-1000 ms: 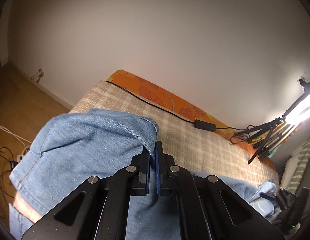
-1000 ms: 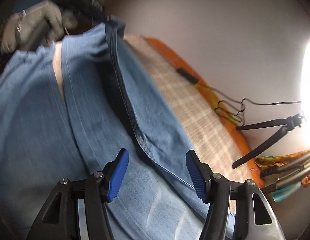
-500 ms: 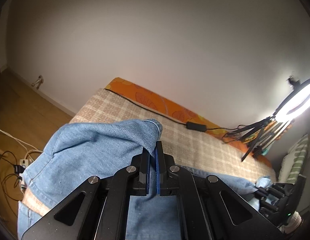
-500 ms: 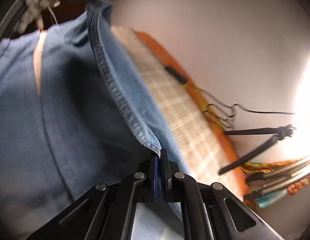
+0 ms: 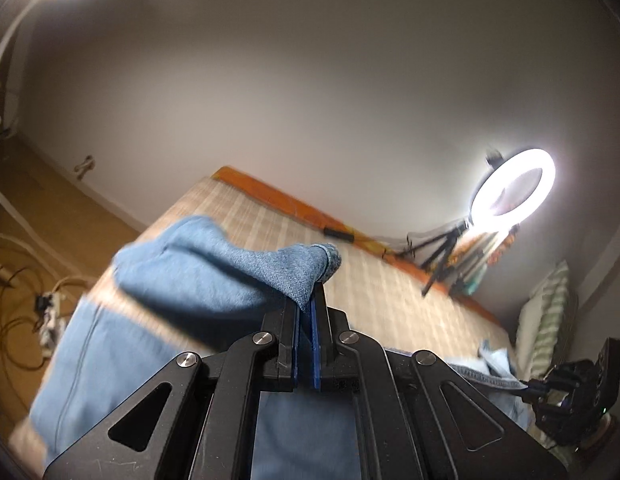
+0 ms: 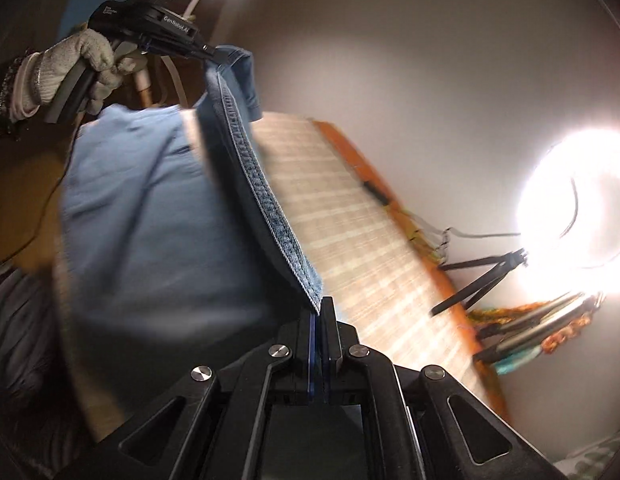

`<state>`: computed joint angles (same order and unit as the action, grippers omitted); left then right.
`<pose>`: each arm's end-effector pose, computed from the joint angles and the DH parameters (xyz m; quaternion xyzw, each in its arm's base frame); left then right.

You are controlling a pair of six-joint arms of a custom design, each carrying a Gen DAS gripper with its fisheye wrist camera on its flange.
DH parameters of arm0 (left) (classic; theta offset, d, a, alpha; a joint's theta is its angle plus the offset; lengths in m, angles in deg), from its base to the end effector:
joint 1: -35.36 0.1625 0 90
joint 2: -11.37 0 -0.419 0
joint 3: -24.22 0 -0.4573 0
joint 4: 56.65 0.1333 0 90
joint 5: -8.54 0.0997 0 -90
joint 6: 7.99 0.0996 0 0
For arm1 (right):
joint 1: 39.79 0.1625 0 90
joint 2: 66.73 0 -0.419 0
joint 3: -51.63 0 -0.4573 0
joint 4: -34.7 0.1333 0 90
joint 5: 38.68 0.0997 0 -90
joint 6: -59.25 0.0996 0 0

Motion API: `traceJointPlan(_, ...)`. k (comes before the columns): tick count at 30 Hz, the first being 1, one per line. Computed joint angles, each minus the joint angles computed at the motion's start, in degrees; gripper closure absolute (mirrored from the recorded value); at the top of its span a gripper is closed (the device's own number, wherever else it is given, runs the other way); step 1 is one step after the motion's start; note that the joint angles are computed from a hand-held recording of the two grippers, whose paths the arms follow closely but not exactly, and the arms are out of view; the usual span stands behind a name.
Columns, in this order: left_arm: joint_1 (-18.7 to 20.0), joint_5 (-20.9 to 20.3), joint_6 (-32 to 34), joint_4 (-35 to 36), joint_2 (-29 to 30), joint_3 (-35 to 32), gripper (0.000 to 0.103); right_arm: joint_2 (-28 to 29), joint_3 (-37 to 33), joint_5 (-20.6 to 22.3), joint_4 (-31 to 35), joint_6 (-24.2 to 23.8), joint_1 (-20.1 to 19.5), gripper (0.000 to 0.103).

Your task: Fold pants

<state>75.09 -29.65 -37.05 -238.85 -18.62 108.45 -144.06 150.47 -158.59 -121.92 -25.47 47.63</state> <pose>-0.4390 -0.6399 0.0136 0.0169 0.8622 -0.4889 0.1313 0.0543 -0.6520 0.4133 0.5116 -0.7377 0.1036 0.4282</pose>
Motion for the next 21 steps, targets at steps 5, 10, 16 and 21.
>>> traceJointPlan(5,-2.7,0.8,-9.3,4.2,-3.8,11.2,0.100,-5.4,7.9,-1.3,2.3,1.7,-1.7,0.103)
traceJointPlan(10,-3.5,-0.3,-17.7,12.7,-5.9,16.6,0.098,-7.1,12.1,-2.8,3.2,3.0,-2.8,0.103)
traceJointPlan(16,-6.4,6.6,-23.0,25.4,-7.7,16.8,0.088,-6.7,11.7,-3.1,5.0,6.2,-3.9,0.103)
traceJointPlan(21,-6.0,8.3,-15.3,25.9,-4.6,10.9,0.050,-6.4,12.4,-3.4,4.2,8.0,-3.8,0.103)
